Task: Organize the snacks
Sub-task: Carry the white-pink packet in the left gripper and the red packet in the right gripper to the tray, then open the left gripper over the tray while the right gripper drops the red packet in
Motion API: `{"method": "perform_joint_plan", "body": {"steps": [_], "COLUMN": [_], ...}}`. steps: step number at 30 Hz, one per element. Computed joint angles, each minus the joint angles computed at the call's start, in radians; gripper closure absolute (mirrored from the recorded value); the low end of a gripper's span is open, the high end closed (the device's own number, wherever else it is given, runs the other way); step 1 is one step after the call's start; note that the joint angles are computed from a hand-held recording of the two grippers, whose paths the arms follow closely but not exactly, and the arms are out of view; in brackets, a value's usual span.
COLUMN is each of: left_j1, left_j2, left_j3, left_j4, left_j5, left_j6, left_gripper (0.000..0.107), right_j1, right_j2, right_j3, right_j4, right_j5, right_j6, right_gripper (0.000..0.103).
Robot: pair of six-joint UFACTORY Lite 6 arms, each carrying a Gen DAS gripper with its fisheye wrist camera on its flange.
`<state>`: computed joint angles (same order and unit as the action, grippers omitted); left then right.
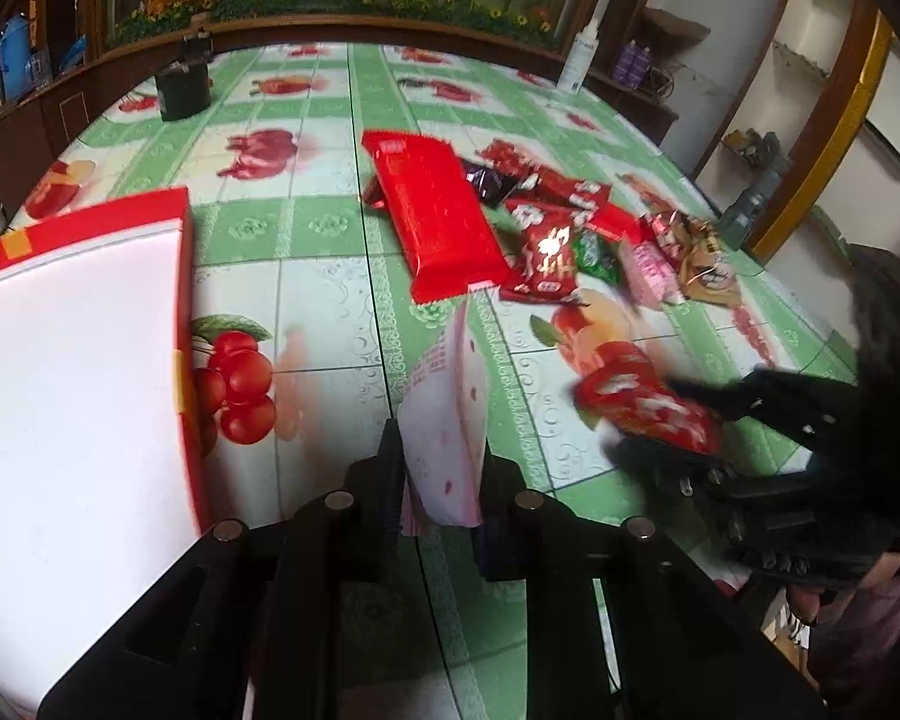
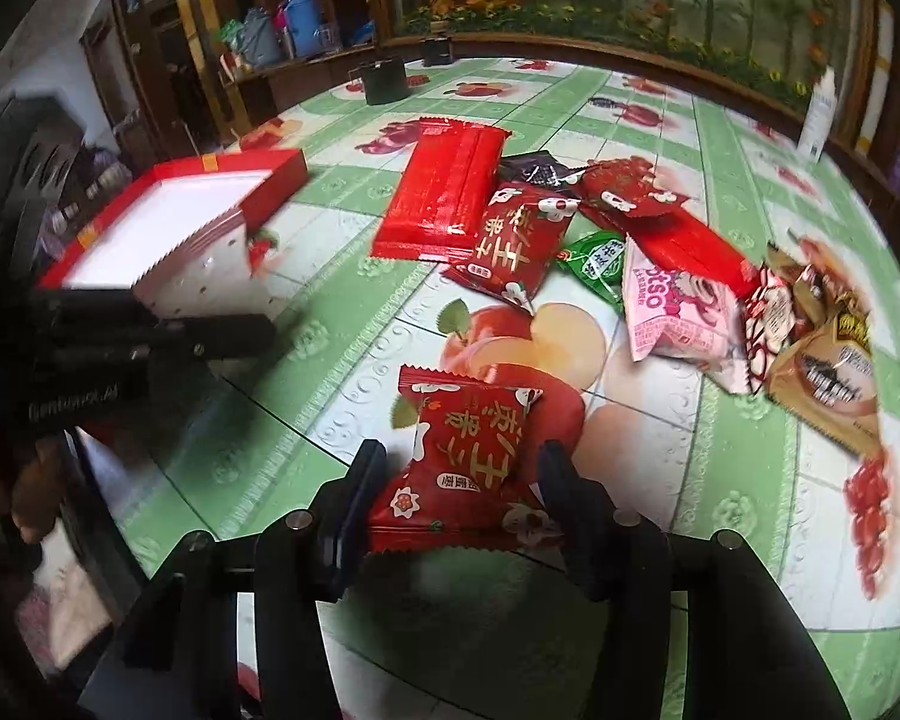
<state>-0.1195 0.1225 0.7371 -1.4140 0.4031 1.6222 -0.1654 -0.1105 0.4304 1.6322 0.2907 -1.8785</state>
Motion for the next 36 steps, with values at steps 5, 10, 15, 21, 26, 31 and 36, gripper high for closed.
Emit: {"method": "perform_joint_plan", "body": {"steps": [5, 10, 15, 21, 26, 31, 36], "left_j1": [0.135, 0.34, 0.49, 0.544, 0.551, 0.691, 0.794], "left_j2": [-0.214, -0.308, -0.216, -0.148, -0.164, -0.202, -0.209], "left_j3": [-0.115, -0.139, -0.085, -0.067, -0.093, -0.1, -0.099], "left_j4": [0.066, 0.147, 0.167, 0.107, 0.029, -0.02, -0.002], "left_j5": [0.097, 0.156, 0.115, 0.053, -0.06, 0.031, 0.128], "left_j6": [-0.014, 0.012, 0.084, 0.16, 0.218, 0.284, 0.269], "left_gripper": [0.091, 0.091, 0.091, 0.09, 0.059, 0.037, 0.037], "right_j1": [-0.001, 0.104, 0.132, 0.269, 0.433, 0.508, 0.541], "right_j2": [0.033, 0.068, 0.065, 0.07, 0.268, 0.424, 0.514], "right_j3": [0.073, 0.096, 0.144, 0.283, 0.494, 0.591, 0.583], "right_j4": [-0.248, -0.207, -0.273, -0.351, -0.287, -0.145, -0.112], "right_j5": [0.095, 0.013, 0.05, 0.091, 0.16, 0.218, 0.332], "right_j6": [0.307, 0.333, 0.451, 0.632, 0.697, 0.647, 0.614], "right_gripper": [0.073, 0.073, 0.073, 0.073, 0.058, 0.056, 0.055]}}
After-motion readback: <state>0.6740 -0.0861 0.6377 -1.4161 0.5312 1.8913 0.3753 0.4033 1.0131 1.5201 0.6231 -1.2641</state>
